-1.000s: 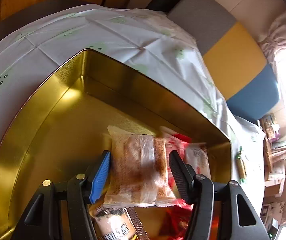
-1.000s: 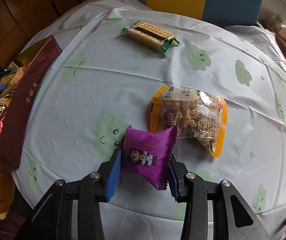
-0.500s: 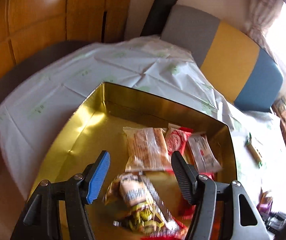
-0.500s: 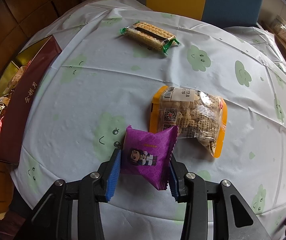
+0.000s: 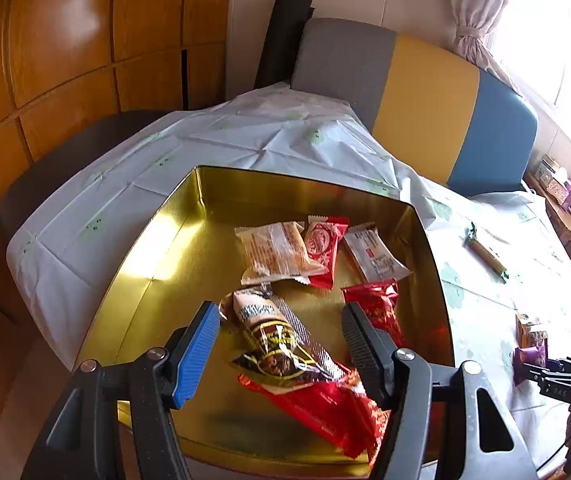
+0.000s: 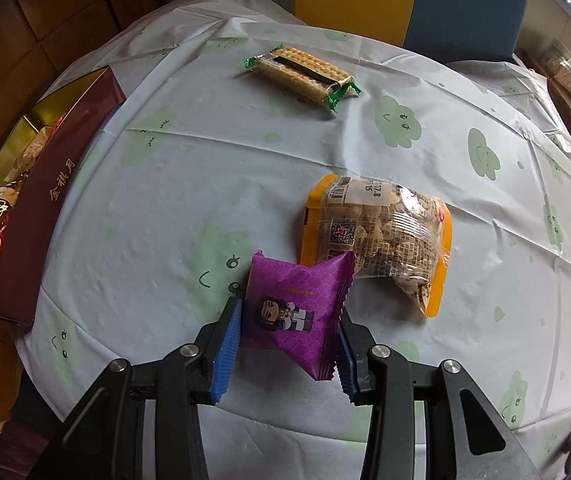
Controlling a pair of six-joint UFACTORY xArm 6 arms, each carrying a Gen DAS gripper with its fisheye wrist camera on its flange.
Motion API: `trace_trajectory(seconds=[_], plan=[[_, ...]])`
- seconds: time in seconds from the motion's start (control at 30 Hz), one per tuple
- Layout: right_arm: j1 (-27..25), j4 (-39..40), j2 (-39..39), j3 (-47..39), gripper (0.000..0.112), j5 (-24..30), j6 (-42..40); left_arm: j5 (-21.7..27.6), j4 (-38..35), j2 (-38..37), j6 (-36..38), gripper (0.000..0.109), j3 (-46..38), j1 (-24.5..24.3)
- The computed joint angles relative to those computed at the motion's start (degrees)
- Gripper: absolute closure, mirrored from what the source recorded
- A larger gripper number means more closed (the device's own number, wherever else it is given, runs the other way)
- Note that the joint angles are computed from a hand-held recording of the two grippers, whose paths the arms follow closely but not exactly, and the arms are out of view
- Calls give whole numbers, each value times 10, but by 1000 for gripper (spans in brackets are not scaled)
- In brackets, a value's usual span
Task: Organize snacks
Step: 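Carry the purple packet into the tin and open the right tool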
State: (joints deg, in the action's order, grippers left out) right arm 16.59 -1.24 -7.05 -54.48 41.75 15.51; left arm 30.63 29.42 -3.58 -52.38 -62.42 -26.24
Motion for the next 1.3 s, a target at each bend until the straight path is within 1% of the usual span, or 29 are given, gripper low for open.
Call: trace_trajectory(seconds=[0.23,0.5,0.77,0.9,1.07,1.17,1.3], plan=[[2,-10,-1,2,69,1,7,-8,-6,-14,-1,44,17,-3],[4,-14,2,-8,70,10,24,-13,18,-30,-19,44,34,-4],[32,31,2,-30,70,-9,-1,-18,7,-36,-10,44,45,0],[65,61,21,-70,70,-28,-29,-20,4,-37,-9,44,48,4],[106,106,74,-145,70,-48,-76,-23,1,-40,-10,44,54,11],[126,133,116,-199,70,-50,-102,-24,2,-44,-13,44,60,17],[150,147,173,-268,69,-44,-114,-26,-1,-49,-18,44,67,28]])
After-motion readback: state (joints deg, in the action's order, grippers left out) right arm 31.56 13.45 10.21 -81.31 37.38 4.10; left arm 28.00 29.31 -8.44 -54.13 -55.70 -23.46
